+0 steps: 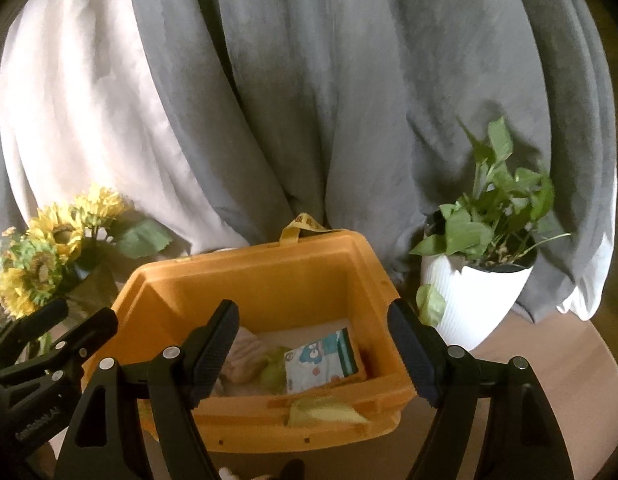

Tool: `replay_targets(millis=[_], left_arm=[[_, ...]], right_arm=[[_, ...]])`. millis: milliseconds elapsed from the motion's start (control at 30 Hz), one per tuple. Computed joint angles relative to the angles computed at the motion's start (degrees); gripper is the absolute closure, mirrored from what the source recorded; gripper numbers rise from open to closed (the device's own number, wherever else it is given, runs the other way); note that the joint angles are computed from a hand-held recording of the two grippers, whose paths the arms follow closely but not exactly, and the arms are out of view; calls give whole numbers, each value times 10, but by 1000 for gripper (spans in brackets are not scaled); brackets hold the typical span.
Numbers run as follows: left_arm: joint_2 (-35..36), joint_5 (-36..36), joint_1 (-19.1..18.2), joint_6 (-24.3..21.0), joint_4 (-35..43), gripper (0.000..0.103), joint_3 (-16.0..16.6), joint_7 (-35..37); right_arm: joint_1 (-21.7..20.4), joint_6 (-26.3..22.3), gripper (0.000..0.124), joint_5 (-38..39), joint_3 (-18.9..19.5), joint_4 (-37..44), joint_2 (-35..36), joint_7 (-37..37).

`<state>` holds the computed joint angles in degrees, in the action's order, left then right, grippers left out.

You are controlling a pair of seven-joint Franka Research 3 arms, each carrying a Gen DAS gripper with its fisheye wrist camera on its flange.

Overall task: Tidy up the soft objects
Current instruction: 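Withdraw both grippers from the crate toward the napkin and plush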

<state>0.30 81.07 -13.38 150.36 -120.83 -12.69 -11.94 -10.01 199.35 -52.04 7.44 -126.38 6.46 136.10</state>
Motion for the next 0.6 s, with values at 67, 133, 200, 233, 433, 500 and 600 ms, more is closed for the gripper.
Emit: replay_targets(millis=[67,133,200,233,433,500,600], left_arm=[[-15,0,-2,-11,-11,22,-5,-4],[-29,1,-4,-18,-21,22,-10,-8],[-41,-1,-5,-26,-30,22,-15,-10],[-48,-2,-5,-29,-36,22,-17,-10],[-87,-21,-7,-56,-67,22,-36,-12],[-98,-30,-8,-64,-76,22,-42,-11],[-117,-44,-10,-79,-91,21,-53,-11]], right_arm=[[2,8,46,1,-5,-14,-13,1],[14,14,46,2,-19,-27,-27,1],[28,23,46,7,-35,-44,-41,-3],[34,29,46,10,-43,-52,-48,-8],[70,54,46,3,-89,-92,-84,-10],[83,61,46,-4,-104,-101,-91,-8],[102,69,46,-9,-126,-118,-106,-10]])
